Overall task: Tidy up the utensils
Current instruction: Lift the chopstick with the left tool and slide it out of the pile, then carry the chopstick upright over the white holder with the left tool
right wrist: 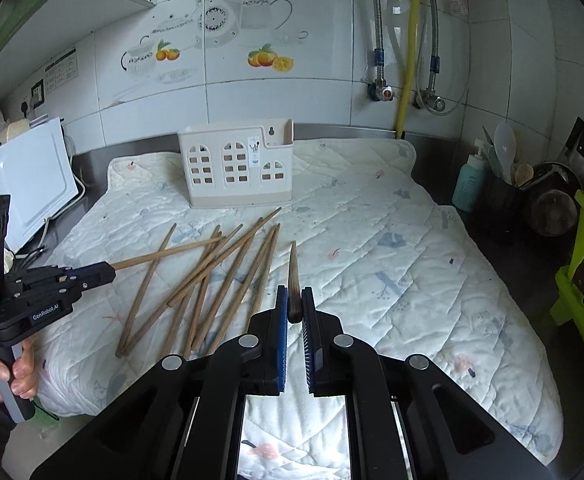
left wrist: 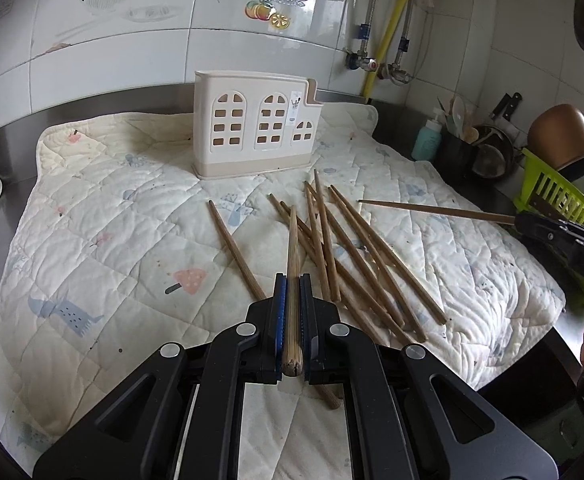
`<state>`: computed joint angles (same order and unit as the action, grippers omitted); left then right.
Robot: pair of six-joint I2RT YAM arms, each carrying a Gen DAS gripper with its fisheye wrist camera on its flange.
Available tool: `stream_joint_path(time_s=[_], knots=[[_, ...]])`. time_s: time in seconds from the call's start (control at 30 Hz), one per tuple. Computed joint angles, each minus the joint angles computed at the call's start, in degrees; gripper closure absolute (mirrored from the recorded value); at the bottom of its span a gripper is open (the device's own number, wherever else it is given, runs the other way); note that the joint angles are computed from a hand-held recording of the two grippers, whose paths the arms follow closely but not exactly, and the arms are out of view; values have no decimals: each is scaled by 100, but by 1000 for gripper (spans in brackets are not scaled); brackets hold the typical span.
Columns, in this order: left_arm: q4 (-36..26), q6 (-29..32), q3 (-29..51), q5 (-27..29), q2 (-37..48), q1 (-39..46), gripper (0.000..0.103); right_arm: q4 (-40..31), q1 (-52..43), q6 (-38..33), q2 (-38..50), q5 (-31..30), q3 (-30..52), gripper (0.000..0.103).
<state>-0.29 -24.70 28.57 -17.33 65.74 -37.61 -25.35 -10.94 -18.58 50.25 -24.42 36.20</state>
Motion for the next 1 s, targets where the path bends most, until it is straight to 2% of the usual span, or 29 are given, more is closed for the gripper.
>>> stream_joint_path(time_s=[0.2, 0.6, 0.8, 1.0], knots=[[-208, -79, 119, -95, -97, -32, 98, -106, -245, -122, 238, -417, 496, 96], [-664, -37, 525, -169, -426, 179, 98, -690, -183, -463, 1398, -1130, 2017, 96], [-634, -71, 655, -41, -535, 395, 98, -782, -45, -539, 1774, -1205, 2479, 96], [-672, -174, 780, -251, -590, 358, 99, -737, -29, -545, 1884, -1299, 2599, 96]])
